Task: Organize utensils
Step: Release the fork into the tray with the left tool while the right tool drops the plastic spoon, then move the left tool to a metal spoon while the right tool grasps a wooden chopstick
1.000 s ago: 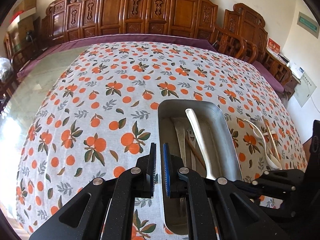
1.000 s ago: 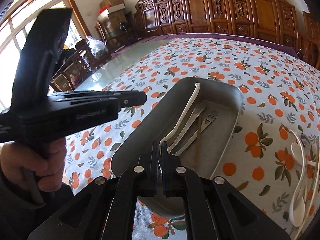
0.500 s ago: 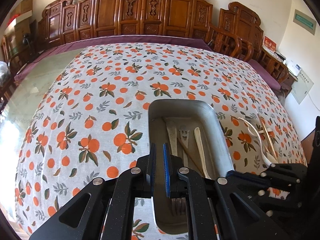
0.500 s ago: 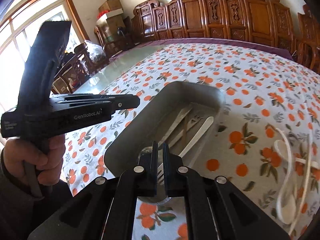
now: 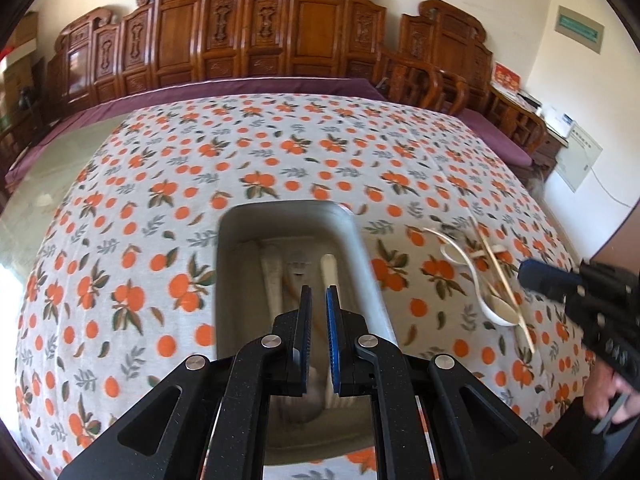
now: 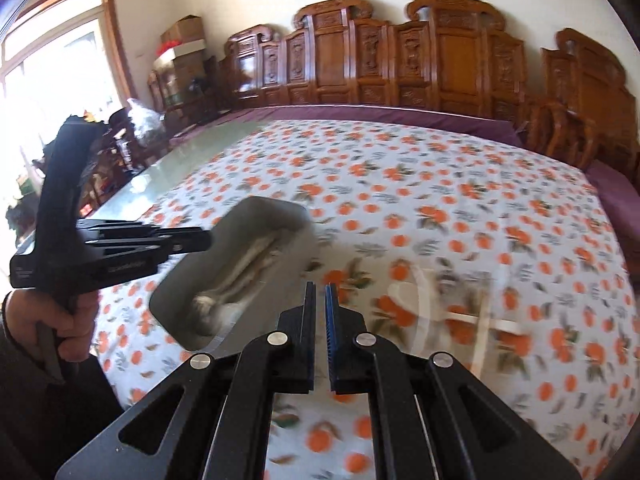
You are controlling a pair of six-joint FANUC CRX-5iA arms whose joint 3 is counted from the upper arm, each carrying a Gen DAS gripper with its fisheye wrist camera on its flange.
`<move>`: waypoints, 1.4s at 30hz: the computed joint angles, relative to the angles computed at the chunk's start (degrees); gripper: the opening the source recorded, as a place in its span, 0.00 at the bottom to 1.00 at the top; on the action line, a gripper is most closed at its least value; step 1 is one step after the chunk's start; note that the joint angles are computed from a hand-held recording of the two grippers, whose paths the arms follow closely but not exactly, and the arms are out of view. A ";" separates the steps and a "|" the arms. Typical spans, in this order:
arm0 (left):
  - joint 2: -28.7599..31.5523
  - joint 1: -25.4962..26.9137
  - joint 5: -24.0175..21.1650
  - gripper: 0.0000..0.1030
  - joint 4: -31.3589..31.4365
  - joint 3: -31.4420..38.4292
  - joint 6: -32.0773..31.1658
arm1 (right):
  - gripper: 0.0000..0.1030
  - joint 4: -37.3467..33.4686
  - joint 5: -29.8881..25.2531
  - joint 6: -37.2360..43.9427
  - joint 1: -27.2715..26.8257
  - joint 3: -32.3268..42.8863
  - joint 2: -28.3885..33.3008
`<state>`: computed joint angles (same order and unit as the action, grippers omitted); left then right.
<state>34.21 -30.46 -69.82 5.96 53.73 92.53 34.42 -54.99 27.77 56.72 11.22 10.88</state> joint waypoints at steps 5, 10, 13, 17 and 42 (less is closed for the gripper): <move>0.49 -1.31 -0.07 0.06 0.33 0.57 -1.01 | 0.07 2.36 -3.42 -2.89 -0.77 -5.11 -3.43; 1.37 -2.56 -0.61 0.22 -0.21 1.83 -0.96 | 0.07 3.69 -3.58 -7.39 -2.07 -10.18 -5.90; 1.61 -3.16 -0.58 0.32 -0.50 2.16 -0.97 | 0.07 2.88 -3.26 -8.59 -2.72 -12.07 -6.32; 1.98 -3.84 -0.69 0.47 -1.15 2.74 -0.49 | 0.07 0.53 -2.91 -8.41 -3.43 -12.95 -6.14; 2.70 -6.76 -1.25 0.61 -3.42 4.55 0.71 | 0.07 -8.41 -7.49 -4.32 -5.61 -10.30 -3.56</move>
